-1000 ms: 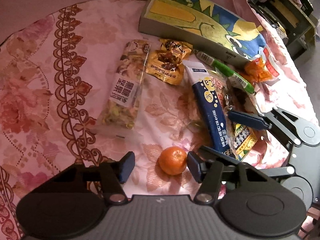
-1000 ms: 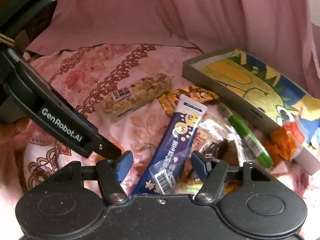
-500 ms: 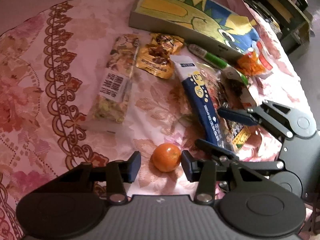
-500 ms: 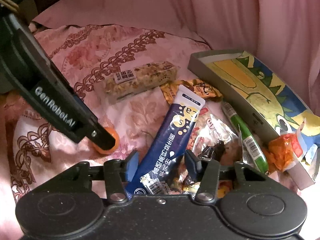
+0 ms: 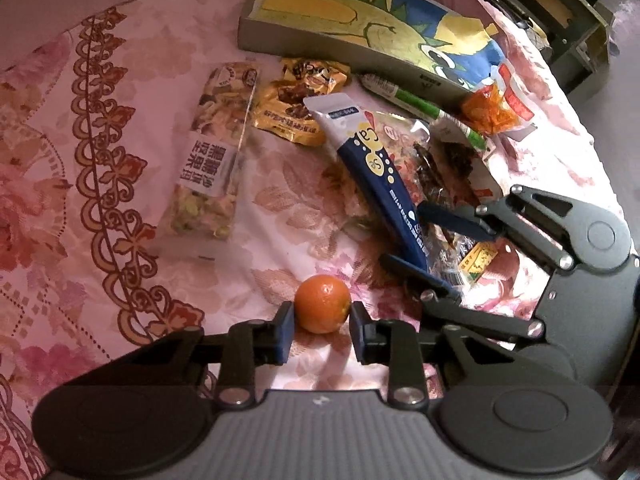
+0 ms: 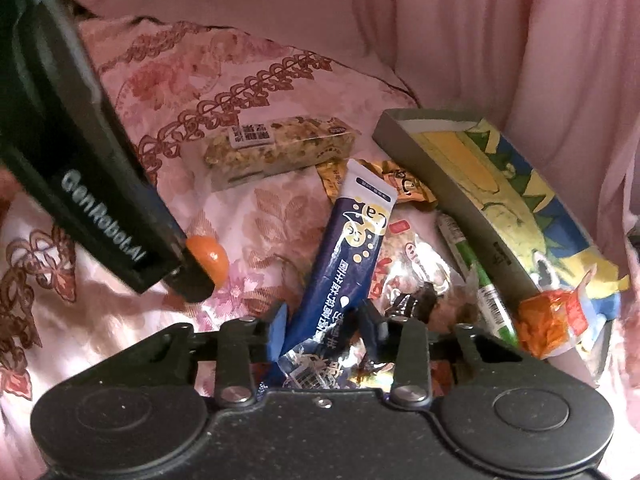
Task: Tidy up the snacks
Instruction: 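Grasp the orange mandarin with the left tool while the right tool grasps the navy stick pack, then carry the mandarin and navy stick pack over the dinosaur tray and release both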
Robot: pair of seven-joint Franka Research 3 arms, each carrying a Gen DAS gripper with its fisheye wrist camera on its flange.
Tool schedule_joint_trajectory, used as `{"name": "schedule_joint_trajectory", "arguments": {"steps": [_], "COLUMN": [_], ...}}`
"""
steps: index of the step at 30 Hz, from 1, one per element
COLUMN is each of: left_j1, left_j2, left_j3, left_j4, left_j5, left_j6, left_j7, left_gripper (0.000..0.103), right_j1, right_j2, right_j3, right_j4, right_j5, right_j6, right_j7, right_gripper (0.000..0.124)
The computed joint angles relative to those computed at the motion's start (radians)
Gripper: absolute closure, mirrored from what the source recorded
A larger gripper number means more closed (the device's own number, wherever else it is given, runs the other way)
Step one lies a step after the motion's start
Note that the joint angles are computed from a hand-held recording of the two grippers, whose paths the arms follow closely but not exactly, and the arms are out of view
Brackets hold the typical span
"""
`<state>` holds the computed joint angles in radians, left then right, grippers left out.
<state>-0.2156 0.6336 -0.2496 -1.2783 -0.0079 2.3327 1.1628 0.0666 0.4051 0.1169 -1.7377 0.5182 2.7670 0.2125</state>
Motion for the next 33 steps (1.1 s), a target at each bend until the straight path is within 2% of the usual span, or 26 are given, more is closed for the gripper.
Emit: {"name": "schedule_joint_trajectory", "arguments": {"steps": [2,5,8,10,13,15,19,22,27,33], "left_j1": [-0.01,-0.021,-0.022,-0.022,-0.023,-0.026,-0.025,-0.024,-0.032,-0.056], "left_j2": [-0.009,-0.028,-0.048,-0.055,-0.071,-0.081,-0.103,-0.133,-0.168,-0.212], "left_j3": [0.013,0.03,0.037,0.039,0.044,0.05,0.053,0.056,0.067,0.106], "left_j4": [-0.01,-0.034,-0.064,-0.075,-0.1,-0.115,-0.151,-0.2,-0.256,-0.329], "left_j5": [0.018,0.048,0.07,0.08,0.095,0.113,0.137,0.156,0.198,0.288], "left_j6": [0.007,0.028,0.055,0.067,0.095,0.115,0.156,0.208,0.295,0.422], "left_j7": [-0.022,-0.06,-0.089,-0.109,-0.144,-0.167,-0.2,-0.224,-0.276,-0.382], "left_gripper": [0.071,0.071,0.071,0.071,0.071,0.071,0.071,0.071,0.071,0.071], "right_j1": [0.0,-0.011,-0.038,-0.035,-0.032,-0.025,-0.021,-0.03,-0.053,-0.066], "right_j2": [-0.009,0.006,0.03,0.05,0.071,0.069,0.031,-0.007,-0.081,-0.135], "right_j3": [0.016,0.041,0.07,0.057,0.04,0.029,0.035,0.038,0.058,0.034], "right_j4": [-0.039,-0.047,-0.01,0.039,0.095,0.098,0.024,-0.019,-0.09,-0.082], "right_j5": [0.008,0.025,0.065,0.074,0.085,0.078,0.077,0.102,0.23,0.447], "right_j6": [0.072,0.128,0.105,0.047,-0.025,-0.04,0.034,0.028,0.029,-0.057], "right_j7": [-0.046,-0.083,-0.103,-0.059,0.007,0.026,-0.025,-0.022,-0.074,-0.047], "right_gripper": [0.084,0.071,0.066,0.066,0.078,0.084,0.09,0.096,0.099,0.099]}}
